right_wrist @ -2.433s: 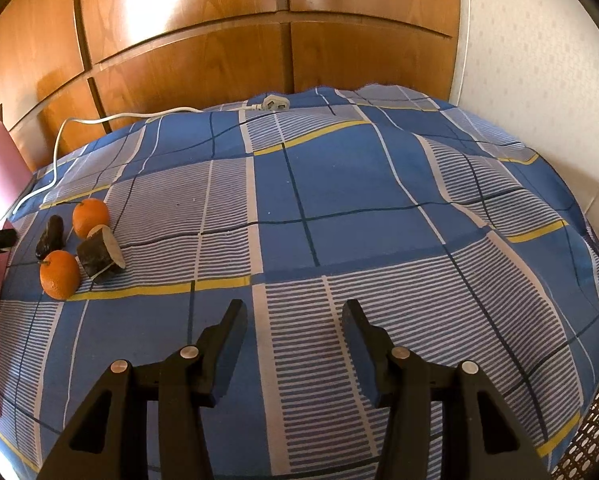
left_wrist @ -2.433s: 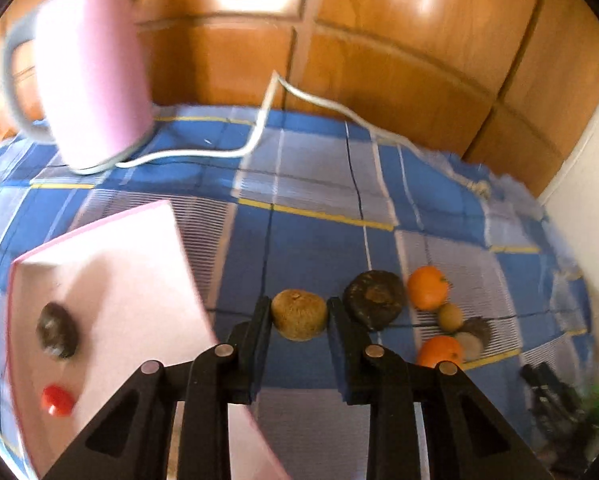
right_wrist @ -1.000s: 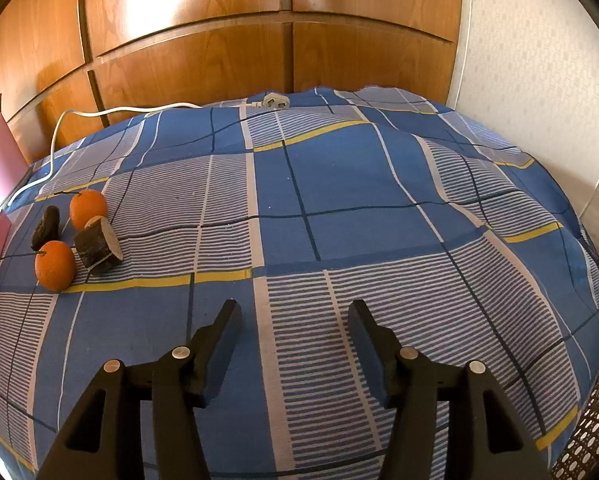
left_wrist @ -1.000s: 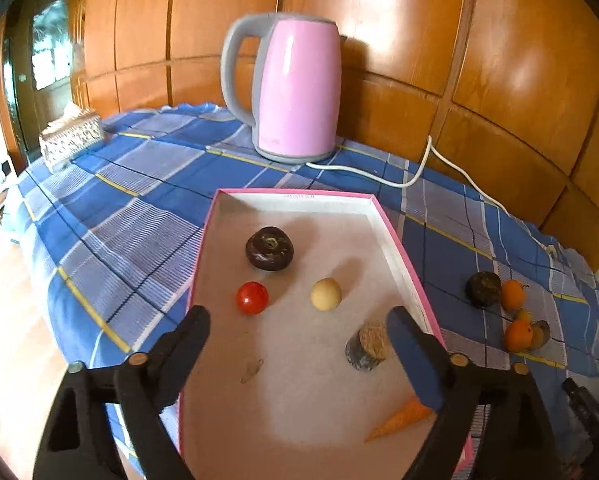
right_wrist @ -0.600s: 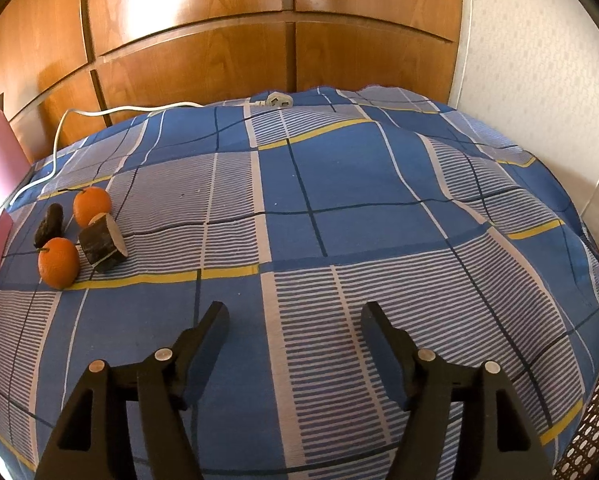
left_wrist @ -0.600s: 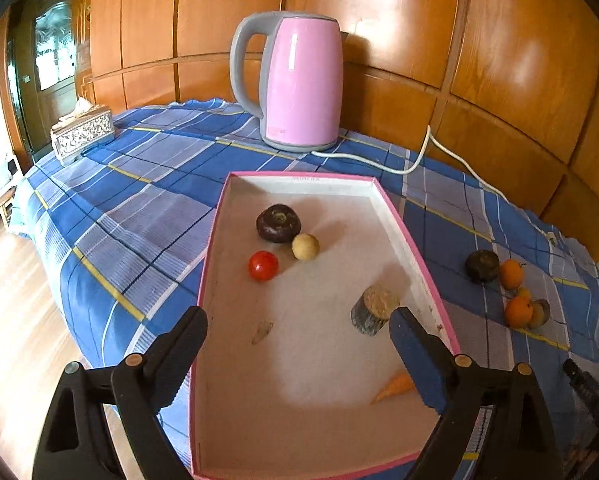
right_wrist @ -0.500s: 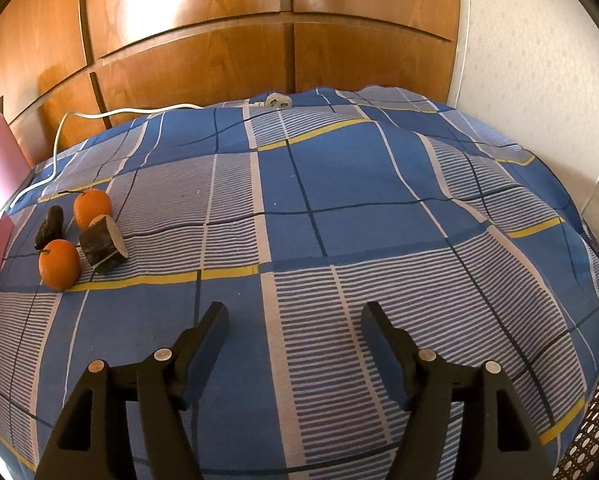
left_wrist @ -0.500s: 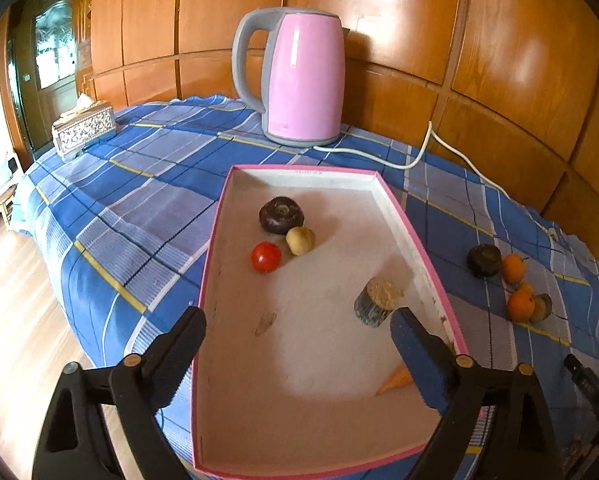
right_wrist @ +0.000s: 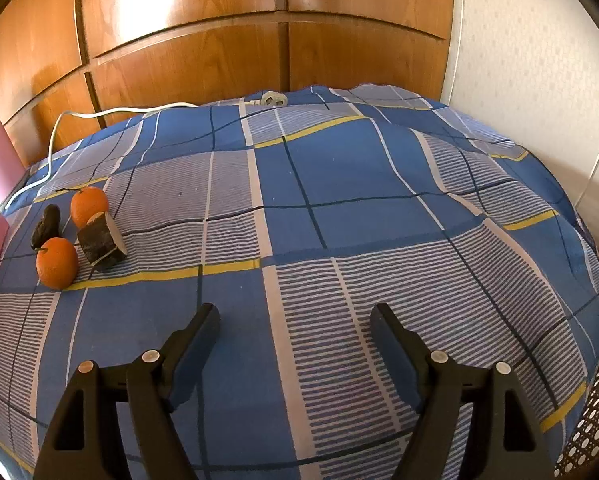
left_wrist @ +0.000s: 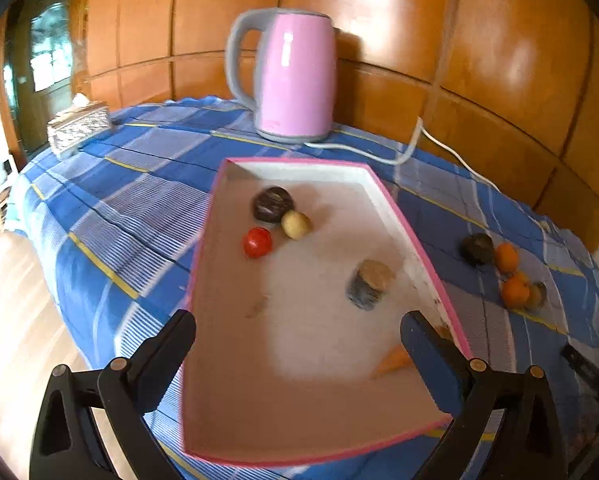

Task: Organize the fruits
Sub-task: 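Reach the right tool to an orange and grasp it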

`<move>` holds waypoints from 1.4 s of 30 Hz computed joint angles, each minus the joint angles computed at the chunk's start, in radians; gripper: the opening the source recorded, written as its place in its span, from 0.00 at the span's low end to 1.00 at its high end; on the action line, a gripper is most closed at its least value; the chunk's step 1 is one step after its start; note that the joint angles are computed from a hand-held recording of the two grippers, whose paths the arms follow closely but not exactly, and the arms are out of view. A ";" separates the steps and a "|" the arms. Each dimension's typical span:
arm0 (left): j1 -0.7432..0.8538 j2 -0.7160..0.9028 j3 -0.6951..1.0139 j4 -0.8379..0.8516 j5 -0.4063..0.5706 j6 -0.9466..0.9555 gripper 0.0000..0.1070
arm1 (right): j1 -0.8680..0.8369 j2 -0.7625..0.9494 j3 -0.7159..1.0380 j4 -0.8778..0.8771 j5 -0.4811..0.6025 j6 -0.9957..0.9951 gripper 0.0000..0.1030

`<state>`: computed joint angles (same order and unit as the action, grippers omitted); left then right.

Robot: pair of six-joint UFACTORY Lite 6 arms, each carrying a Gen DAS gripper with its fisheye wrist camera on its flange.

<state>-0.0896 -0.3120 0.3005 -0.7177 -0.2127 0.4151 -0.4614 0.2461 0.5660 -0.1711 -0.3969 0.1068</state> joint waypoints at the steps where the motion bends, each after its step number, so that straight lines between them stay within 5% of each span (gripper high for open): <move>1: -0.017 -0.001 -0.005 -0.005 -0.010 0.004 0.96 | -0.001 -0.003 0.002 -0.010 0.009 0.011 0.78; 11: -0.095 -0.020 -0.031 -0.075 -0.039 0.055 0.96 | 0.007 -0.046 0.018 -0.461 0.075 0.448 0.77; 17: -0.097 -0.027 -0.038 -0.089 -0.045 0.063 0.96 | 0.052 -0.032 0.068 -0.822 0.065 0.767 0.57; 21: -0.088 -0.029 -0.040 -0.085 -0.042 0.057 0.96 | 0.094 -0.033 0.083 -0.911 0.057 0.847 0.56; 27: -0.075 -0.023 -0.040 -0.058 -0.037 0.033 0.96 | 0.138 -0.042 0.132 -1.300 -0.065 1.185 0.56; 42: -0.009 -0.009 -0.044 -0.044 -0.062 -0.011 0.96 | 0.364 0.163 0.369 -1.190 0.090 1.250 0.55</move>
